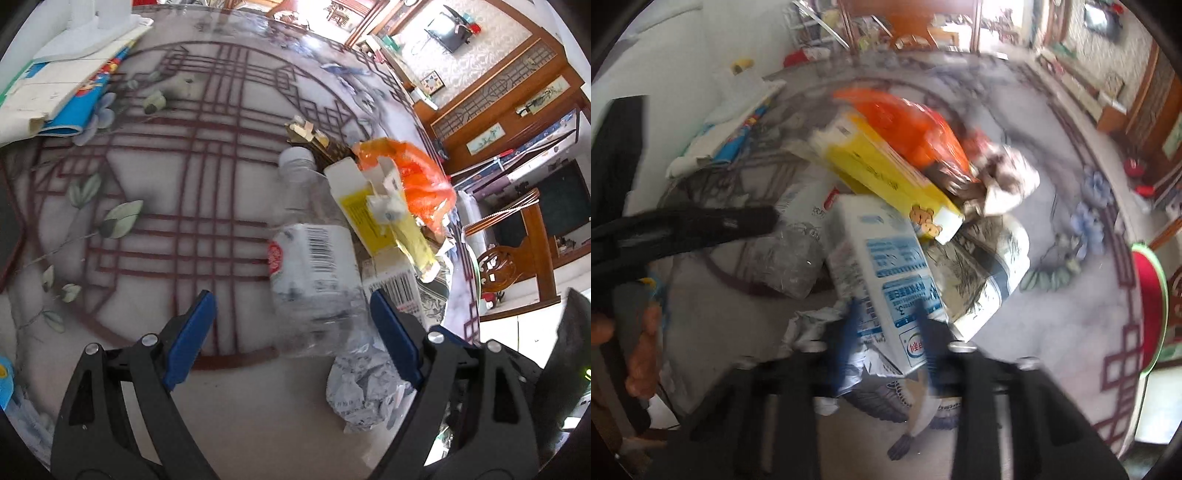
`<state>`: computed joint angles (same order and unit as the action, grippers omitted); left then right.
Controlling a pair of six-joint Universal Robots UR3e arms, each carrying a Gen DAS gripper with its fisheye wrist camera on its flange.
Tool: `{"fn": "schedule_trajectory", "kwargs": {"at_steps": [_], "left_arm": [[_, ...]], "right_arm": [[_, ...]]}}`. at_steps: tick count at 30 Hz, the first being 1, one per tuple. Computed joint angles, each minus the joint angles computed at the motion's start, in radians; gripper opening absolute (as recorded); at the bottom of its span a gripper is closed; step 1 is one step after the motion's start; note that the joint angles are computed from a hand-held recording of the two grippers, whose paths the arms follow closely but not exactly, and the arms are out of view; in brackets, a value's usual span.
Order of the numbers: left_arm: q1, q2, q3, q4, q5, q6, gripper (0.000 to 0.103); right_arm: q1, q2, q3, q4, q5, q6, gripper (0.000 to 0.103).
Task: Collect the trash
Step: 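Grasp the clear water bottle with the left tool while the right tool grasps the milk carton, then lift the bottle and milk carton with both tools and carry them to the red bin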
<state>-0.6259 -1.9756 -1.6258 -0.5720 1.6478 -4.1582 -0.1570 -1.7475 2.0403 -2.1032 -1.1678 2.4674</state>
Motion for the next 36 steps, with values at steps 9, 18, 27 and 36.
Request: {"fn": "schedule_trajectory", "kwargs": {"at_steps": [9,18,27,36], "left_arm": [[0.043,-0.168,0.204,-0.104,-0.053,0.065,0.083],[0.062,-0.103,0.102,-0.105,-0.060,0.114,0.055],[0.059,0.005,-0.030,-0.105,0.007,0.092,0.062],[0.071,-0.036,0.027,-0.117,-0.005,0.110,0.067]], "right_arm": [[-0.090,-0.001,-0.038,0.102,0.032,0.023,0.003],[-0.081,0.065,-0.126,0.188,0.071,0.024,0.059],[0.004,0.317,-0.343,0.295,0.025,0.031,0.067],[0.034,0.364,-0.405,0.345,0.034,0.038,0.052]]}}
